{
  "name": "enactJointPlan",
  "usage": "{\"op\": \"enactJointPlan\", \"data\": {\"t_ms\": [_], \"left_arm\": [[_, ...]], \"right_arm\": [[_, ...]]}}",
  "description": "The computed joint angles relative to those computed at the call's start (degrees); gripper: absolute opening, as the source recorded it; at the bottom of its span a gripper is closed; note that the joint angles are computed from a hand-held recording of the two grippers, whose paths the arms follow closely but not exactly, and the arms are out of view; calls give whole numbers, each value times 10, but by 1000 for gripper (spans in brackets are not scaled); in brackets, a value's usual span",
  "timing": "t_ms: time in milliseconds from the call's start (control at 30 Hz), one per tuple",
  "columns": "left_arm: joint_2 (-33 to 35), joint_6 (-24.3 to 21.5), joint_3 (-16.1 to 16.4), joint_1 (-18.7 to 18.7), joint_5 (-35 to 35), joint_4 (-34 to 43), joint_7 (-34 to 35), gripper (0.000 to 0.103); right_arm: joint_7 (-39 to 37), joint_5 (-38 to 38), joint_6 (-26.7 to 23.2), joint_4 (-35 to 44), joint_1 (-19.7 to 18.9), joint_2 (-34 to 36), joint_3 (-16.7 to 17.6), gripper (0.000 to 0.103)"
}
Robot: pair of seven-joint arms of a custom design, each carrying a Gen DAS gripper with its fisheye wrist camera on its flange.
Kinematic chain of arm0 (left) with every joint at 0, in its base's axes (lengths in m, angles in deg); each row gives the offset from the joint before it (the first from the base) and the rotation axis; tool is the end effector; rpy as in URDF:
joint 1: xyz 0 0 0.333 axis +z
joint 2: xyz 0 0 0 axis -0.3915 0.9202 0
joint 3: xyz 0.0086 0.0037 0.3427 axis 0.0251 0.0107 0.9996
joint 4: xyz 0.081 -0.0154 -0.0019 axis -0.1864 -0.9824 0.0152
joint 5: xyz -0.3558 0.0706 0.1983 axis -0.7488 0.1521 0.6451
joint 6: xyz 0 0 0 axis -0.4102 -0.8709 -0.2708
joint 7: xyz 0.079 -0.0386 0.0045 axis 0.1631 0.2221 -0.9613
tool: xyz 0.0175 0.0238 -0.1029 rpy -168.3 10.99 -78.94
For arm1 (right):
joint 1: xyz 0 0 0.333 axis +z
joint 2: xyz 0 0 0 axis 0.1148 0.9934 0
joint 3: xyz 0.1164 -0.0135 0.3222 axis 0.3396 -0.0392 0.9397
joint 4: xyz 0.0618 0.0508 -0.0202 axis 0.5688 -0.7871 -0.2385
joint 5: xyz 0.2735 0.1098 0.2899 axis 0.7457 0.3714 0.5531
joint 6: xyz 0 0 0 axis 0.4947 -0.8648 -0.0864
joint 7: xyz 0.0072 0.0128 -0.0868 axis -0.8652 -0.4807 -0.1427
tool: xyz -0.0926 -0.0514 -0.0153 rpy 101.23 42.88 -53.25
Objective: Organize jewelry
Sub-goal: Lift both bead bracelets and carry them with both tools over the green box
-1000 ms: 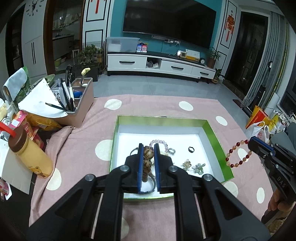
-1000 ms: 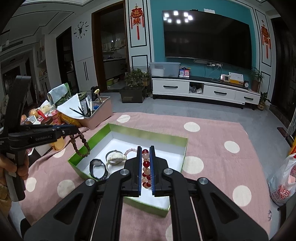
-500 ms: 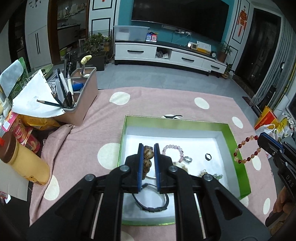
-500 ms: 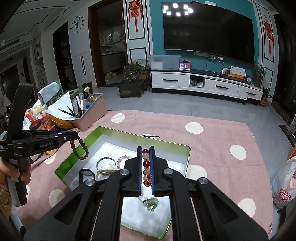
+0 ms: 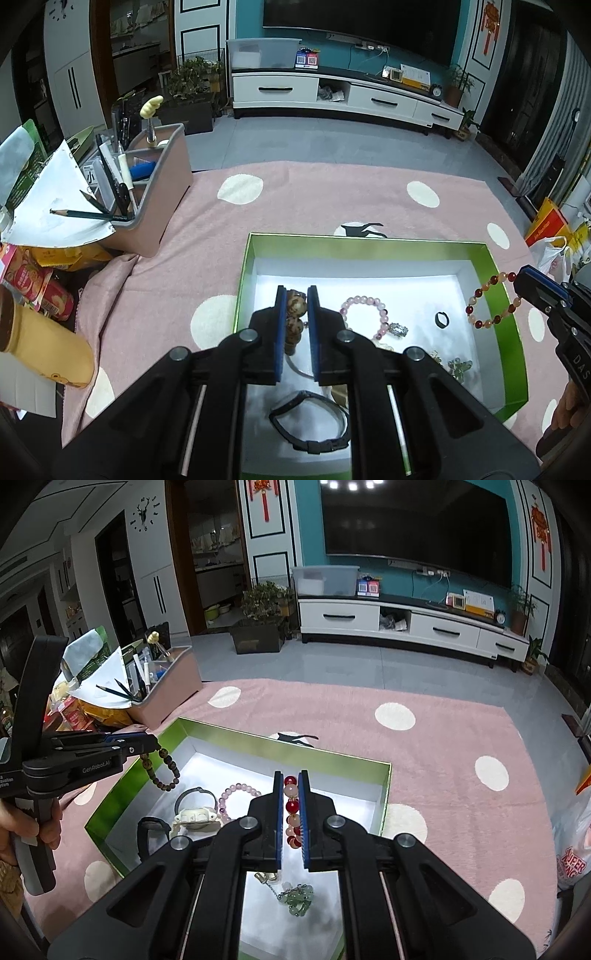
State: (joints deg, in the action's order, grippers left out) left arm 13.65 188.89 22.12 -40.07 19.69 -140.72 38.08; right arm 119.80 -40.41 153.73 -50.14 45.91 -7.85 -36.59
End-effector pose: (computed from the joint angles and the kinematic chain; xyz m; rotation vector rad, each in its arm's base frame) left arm 0.6379 -0.3273 0.5944 -1.3877 2.3278 -0.8863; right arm 0.4969 0.4845 0.5926 -1.5134 1.8431 -0.7658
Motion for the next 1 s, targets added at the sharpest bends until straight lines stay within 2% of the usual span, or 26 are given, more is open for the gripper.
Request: {"op": "enactJointPlan", "data": {"t_ms": [367,867,1000], "left_arm": [[32,-13,5,-14,27,34,-7,11],[52,-32,9,-25,41,53,-10,11],[52,-33,9,-25,40,55,-10,11]], "right_arm": [[-11,51,23,2,-15,16,-5,7],[-40,101,4,22,-14,36,-14,7],[-33,97,3,17,-13,32,-15,11]]}}
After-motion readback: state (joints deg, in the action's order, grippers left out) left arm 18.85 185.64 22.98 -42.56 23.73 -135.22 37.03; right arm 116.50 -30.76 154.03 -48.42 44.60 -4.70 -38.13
